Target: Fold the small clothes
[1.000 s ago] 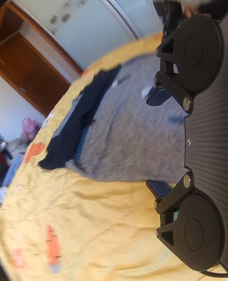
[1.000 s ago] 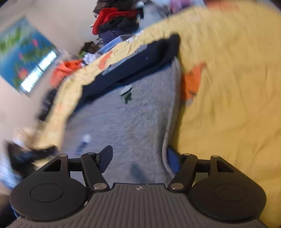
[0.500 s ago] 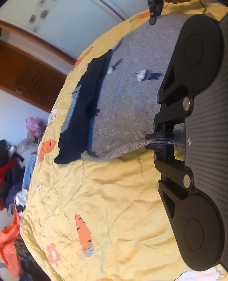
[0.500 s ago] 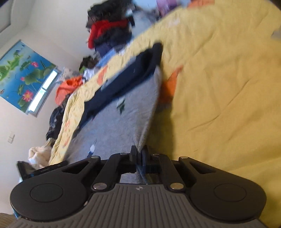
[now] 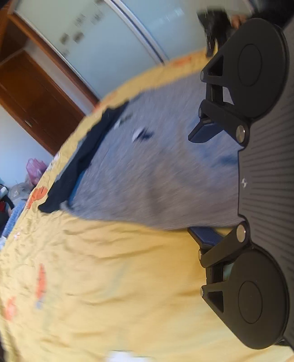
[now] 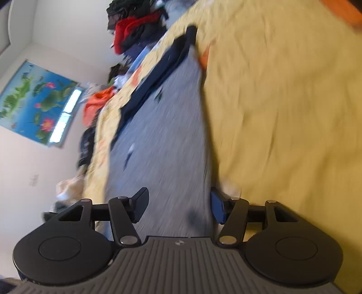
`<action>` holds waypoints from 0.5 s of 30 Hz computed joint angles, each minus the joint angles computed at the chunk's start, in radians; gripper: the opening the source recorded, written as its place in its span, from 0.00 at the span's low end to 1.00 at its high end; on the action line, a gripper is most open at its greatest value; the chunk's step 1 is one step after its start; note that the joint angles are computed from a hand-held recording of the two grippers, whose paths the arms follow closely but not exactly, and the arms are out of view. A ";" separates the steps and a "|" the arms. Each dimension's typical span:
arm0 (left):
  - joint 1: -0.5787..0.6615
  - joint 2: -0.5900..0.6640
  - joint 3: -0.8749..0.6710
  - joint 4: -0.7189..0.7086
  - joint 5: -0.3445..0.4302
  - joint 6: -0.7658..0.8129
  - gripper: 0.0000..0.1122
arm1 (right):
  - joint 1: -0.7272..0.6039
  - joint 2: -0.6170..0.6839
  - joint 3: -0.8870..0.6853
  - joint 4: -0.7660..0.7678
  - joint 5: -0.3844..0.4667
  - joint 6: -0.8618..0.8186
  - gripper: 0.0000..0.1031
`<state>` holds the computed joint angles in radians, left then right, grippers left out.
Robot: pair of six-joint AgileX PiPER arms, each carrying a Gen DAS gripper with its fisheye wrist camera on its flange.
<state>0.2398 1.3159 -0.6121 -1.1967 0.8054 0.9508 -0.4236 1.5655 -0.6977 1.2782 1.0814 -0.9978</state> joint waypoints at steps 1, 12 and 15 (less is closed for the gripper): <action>0.042 -0.006 0.025 -0.019 0.064 0.021 0.70 | 0.001 0.008 0.000 -0.006 0.021 -0.004 0.58; 0.139 0.011 0.071 0.033 0.218 -0.012 0.27 | -0.029 -0.037 0.148 0.038 0.097 -0.042 0.31; 0.107 0.018 0.040 0.086 0.176 -0.071 0.07 | -0.013 -0.037 0.201 0.070 0.032 -0.072 0.05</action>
<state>0.3466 1.3334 -0.5721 -1.1104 0.9816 0.8797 -0.4369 1.5280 -0.4968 1.3484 1.1132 -1.0698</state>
